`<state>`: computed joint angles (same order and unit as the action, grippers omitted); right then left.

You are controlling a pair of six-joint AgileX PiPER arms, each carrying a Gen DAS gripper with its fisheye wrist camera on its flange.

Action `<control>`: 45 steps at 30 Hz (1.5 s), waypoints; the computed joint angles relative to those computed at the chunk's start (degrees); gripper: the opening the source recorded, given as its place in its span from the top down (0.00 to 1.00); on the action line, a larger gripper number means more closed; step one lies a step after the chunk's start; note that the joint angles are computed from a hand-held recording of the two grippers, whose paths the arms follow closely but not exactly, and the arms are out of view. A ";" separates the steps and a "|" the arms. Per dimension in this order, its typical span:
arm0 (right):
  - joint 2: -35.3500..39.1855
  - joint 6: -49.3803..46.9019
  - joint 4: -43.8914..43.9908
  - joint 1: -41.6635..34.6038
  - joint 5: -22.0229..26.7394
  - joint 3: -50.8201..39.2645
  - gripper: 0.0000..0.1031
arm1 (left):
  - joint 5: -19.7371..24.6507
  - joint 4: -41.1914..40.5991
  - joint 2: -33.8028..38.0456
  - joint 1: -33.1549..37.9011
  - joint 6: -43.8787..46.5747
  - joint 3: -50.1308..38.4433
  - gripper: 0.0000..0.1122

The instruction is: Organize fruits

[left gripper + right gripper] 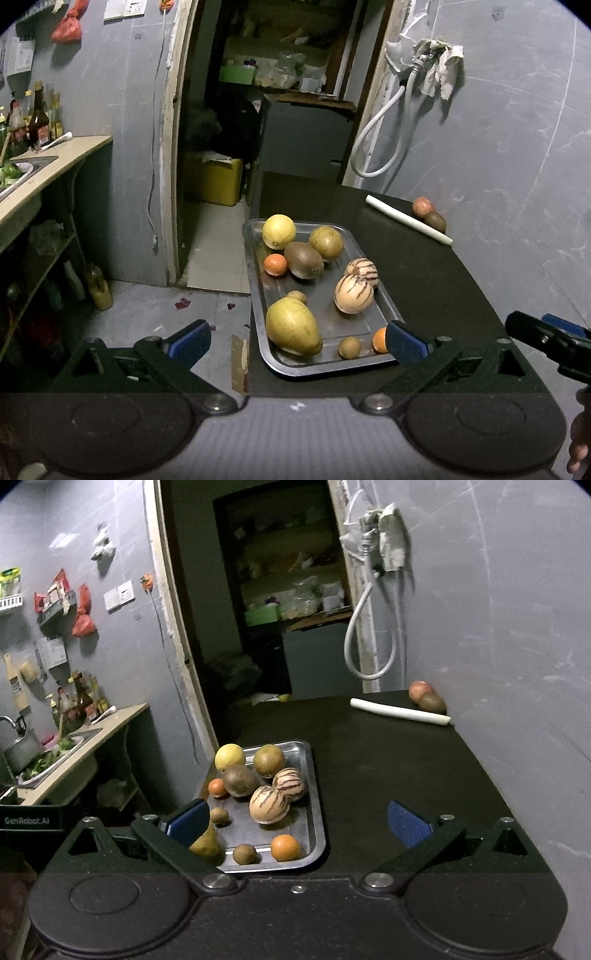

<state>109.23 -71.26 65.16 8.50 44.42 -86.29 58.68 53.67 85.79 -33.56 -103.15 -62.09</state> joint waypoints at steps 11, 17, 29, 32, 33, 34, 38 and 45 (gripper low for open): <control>-4.44 -4.07 2.60 -3.79 -0.42 8.73 0.01 | 7.23 -2.99 0.69 -6.28 -1.55 -1.40 0.09; -6.40 -7.47 4.99 -4.50 -1.24 11.57 0.01 | 8.13 -4.88 0.61 -7.74 0.88 -2.53 0.09; -10.74 -6.37 4.04 -2.84 -5.84 16.20 0.01 | 7.09 -2.99 -2.55 -9.19 -0.42 2.22 0.09; -12.68 -6.22 4.54 -2.10 -7.25 18.12 0.01 | 6.88 -2.80 -4.12 -9.55 -0.87 3.76 0.09; -13.31 -6.38 4.77 -1.71 -7.60 18.65 0.01 | 7.00 -2.70 -4.74 -9.80 -1.26 4.36 0.09; -13.74 -6.61 5.05 -1.39 -7.91 19.01 0.01 | 7.02 -2.61 -5.50 -9.90 -1.51 5.01 0.09; -15.00 -7.43 6.52 0.17 -8.79 20.14 0.01 | 7.37 -2.10 -8.15 -9.86 -1.89 6.98 0.09; -15.51 -5.57 5.86 2.56 -10.87 21.51 0.01 | 6.99 -1.70 -10.73 -9.11 -0.36 9.60 0.09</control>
